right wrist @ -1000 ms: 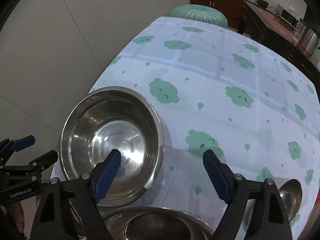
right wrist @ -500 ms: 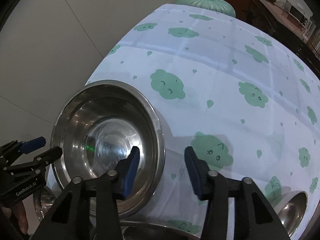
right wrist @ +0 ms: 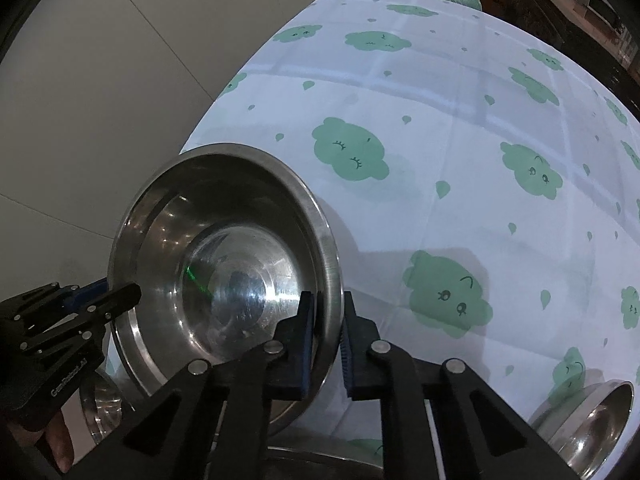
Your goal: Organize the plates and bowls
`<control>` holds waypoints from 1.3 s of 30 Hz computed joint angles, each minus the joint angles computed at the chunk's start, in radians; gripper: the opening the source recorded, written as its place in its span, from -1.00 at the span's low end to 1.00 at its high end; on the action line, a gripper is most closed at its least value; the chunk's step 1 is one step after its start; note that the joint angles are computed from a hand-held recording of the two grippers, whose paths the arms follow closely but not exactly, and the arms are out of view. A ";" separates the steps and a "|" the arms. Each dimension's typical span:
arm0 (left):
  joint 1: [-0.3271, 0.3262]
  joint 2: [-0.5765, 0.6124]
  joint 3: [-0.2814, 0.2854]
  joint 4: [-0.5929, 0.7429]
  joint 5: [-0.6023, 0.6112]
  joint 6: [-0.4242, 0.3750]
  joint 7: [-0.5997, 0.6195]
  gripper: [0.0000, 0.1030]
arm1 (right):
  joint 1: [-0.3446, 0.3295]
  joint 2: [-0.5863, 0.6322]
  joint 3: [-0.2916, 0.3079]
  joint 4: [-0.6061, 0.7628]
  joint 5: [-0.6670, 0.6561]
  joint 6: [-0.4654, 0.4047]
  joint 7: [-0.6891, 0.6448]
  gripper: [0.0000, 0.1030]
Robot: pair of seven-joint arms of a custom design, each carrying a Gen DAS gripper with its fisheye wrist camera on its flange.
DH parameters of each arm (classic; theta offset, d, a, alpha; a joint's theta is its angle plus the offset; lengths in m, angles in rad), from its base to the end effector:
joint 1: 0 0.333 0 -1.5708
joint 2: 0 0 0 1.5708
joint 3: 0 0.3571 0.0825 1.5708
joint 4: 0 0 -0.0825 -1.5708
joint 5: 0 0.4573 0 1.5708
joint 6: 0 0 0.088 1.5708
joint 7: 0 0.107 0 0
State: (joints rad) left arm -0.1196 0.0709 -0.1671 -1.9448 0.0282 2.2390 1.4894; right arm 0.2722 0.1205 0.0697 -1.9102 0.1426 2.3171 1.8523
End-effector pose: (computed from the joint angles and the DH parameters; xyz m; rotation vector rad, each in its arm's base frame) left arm 0.6389 -0.1854 0.4768 -1.8728 2.3344 -0.2675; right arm 0.6458 0.2311 0.4711 -1.9776 2.0238 -0.0260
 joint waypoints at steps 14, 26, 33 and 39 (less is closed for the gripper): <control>0.004 -0.003 0.004 0.027 -0.005 -0.027 -0.017 -0.72 | 0.003 -0.007 0.001 0.015 0.002 -0.012 0.000 -0.76; 0.017 -0.042 0.010 0.017 -0.013 -0.034 -0.011 -0.74 | 0.014 -0.011 0.006 0.048 -0.007 -0.026 -0.003 -0.75; 0.021 -0.066 0.012 0.002 -0.019 -0.029 -0.008 -0.74 | 0.020 -0.025 0.009 0.047 -0.015 -0.026 0.002 -0.75; 0.024 -0.089 0.013 -0.013 -0.022 -0.026 -0.006 -0.74 | 0.025 -0.042 0.011 0.039 -0.018 -0.024 0.003 -0.75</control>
